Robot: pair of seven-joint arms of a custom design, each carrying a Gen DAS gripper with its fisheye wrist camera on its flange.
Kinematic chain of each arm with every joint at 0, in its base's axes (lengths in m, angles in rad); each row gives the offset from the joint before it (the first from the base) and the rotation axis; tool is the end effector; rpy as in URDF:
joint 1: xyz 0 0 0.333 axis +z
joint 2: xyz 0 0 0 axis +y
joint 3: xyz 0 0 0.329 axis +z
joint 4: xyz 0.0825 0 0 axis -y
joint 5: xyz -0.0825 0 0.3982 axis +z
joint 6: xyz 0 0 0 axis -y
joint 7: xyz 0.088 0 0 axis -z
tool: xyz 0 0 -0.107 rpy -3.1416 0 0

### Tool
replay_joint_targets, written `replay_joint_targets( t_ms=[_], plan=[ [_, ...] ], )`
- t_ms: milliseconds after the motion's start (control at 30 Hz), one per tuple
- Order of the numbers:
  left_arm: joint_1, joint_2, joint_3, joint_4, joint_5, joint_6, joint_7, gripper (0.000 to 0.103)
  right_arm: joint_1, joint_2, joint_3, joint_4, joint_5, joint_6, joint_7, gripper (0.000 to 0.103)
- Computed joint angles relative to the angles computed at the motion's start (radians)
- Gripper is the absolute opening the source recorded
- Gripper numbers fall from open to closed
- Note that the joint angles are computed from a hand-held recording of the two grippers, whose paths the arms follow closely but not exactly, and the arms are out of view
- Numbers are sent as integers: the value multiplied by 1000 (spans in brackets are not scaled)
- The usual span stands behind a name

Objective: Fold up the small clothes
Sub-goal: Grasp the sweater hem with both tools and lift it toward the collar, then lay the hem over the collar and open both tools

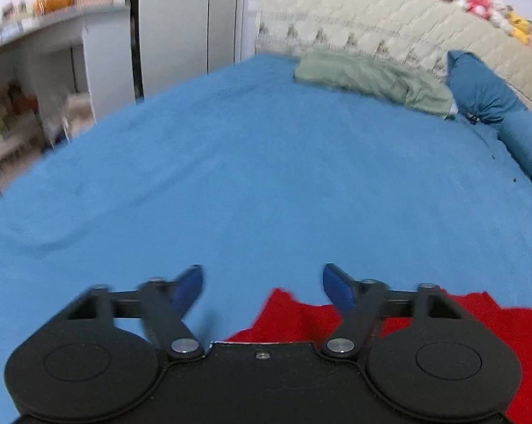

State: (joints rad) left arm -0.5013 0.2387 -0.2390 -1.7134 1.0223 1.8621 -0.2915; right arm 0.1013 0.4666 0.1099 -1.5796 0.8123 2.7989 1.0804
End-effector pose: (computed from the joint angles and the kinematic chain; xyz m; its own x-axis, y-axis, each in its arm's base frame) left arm 0.5318 -0.3794 0.4817 0.6839 -0.7289 0.0306 -0.4320 -0.4384 -0.7881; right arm 0.7370 0.1084 0.4498 0.1687 -0.8936 -0.4159 -0.7284 0.1713 -0.6634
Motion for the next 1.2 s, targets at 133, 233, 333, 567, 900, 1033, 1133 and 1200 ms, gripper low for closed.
replay_joint_targets(
  t_ms=[133, 233, 333, 567, 900, 1033, 1133, 1200],
  plan=[
    [-6, -105, -40, -138, 2, 145, -20, 86, -148, -136, 156, -161, 295, 14, -481, 101],
    [0, -108, -61, -192, -33, 276, -10, 91, -173, -225, 143, -280, 359, -114, -620, 101],
    [-2, -55, -66, -193, -99, 305, 35, 91, -129, -247, 94, -355, 278, -135, -606, 100],
    [-28, -8, -52, -129, -144, 240, 127, 96, 1, -235, -30, -378, 114, -75, -388, 98],
    [-95, 36, -68, 43, -160, 130, 232, 103, -38, -392, -112, -375, 112, -239, -382, 101],
    [-141, 125, -50, 166, -154, 87, 286, 103, -33, -420, -128, -438, 15, -171, -392, 101],
    [-155, 169, -34, 205, -160, 146, 288, 103, -23, -402, -123, -478, 4, -108, -418, 99],
    [-167, 196, -18, 232, -159, 162, 286, 103, -17, -387, -117, -503, 15, -66, -437, 98]
  ],
)
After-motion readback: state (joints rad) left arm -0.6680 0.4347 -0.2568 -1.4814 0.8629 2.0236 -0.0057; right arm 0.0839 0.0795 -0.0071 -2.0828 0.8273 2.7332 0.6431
